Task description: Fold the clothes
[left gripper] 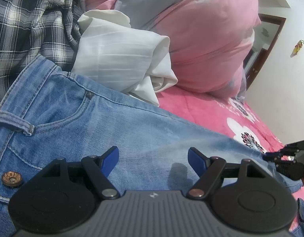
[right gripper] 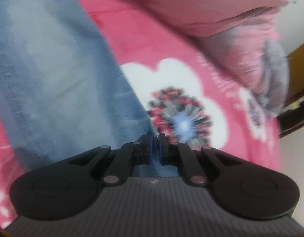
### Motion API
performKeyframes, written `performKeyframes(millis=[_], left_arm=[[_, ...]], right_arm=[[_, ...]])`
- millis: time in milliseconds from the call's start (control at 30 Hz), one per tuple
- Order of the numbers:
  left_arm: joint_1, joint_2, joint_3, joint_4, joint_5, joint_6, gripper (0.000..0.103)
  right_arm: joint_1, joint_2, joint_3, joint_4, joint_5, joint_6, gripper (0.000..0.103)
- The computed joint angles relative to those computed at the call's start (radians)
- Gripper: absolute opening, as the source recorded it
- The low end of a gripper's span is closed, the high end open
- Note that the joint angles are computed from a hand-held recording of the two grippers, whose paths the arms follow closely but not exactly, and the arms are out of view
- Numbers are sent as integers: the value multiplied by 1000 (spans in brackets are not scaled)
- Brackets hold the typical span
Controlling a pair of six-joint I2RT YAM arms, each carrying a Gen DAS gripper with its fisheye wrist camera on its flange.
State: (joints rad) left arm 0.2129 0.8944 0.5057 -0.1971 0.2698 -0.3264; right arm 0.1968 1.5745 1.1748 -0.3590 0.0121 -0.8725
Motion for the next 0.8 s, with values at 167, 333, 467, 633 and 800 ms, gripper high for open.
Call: performKeyframes(millis=[167, 333, 467, 633, 800], left_arm=[[7, 1, -1, 2, 8, 2, 78], [7, 4, 0, 2, 8, 6, 78], [10, 4, 0, 1, 10, 8, 78], [11, 4, -2, 3, 12, 8, 78], [8, 4, -2, 4, 8, 9, 78]], right_arm=[[20, 65, -18, 110, 61, -13, 4], [-13, 139, 33, 118, 16, 99, 4], [-114, 199, 233, -83, -127, 507, 49], [-332, 227, 344, -158, -301, 965, 54], [-608, 187, 315, -156, -404, 1105, 55]])
